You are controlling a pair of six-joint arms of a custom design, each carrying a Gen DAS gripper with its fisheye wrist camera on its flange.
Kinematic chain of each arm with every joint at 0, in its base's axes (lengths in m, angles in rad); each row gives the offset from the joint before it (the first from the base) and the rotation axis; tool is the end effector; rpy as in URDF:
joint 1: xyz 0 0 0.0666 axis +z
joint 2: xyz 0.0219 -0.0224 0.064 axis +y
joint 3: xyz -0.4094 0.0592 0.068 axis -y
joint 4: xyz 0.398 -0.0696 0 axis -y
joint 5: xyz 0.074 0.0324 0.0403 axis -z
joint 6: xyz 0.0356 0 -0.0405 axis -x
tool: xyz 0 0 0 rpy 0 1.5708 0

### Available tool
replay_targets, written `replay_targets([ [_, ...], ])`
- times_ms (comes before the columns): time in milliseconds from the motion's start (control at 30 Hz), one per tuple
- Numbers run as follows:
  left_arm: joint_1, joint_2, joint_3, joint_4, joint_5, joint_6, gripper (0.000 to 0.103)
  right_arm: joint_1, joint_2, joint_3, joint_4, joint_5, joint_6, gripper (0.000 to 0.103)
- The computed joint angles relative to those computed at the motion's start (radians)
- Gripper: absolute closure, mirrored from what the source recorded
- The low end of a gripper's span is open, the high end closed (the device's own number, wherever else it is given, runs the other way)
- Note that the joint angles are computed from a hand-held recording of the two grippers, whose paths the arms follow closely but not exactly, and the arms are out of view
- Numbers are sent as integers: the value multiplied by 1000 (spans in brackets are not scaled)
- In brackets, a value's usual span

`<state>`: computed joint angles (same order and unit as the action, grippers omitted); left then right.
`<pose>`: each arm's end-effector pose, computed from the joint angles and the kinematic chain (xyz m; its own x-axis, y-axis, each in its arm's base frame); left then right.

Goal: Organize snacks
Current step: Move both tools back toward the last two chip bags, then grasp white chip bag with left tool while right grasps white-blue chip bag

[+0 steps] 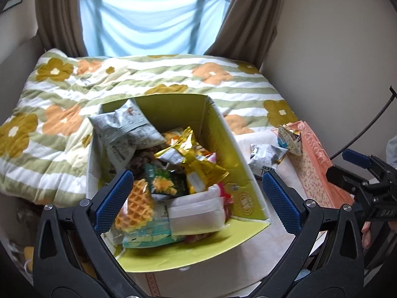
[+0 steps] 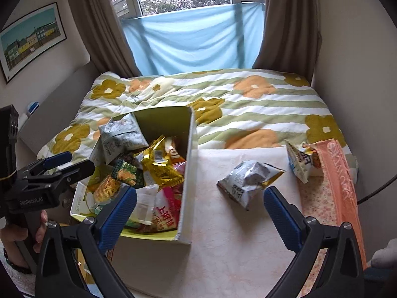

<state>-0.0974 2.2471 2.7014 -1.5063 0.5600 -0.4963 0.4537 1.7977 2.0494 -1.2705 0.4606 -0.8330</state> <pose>0.7349 -0.0912 0.4914 -0.5960 0.4636 -0.6557 0.7145 0.6788 -0.1695 0.5654 0.2576 0.5231 -0.6503 0.4203 -0.6328 0.4431 0.8865 0.1334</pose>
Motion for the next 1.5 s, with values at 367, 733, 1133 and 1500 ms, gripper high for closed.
replay_targets([
  [367, -211, -175, -344, 187, -132, 115, 0, -192, -250, -304, 99, -79, 132, 1],
  [733, -375, -101, -337, 179, -414, 197, 0, -438, -255, -410, 154, -395, 434, 1],
  [1133, -436, -36, -408, 289, -664, 45, 0, -484, -81, -391, 196, -460, 514, 1],
  [1500, -435, 127, -199, 160, -654, 14, 13, -460, 16, -328, 170, -345, 512, 1],
])
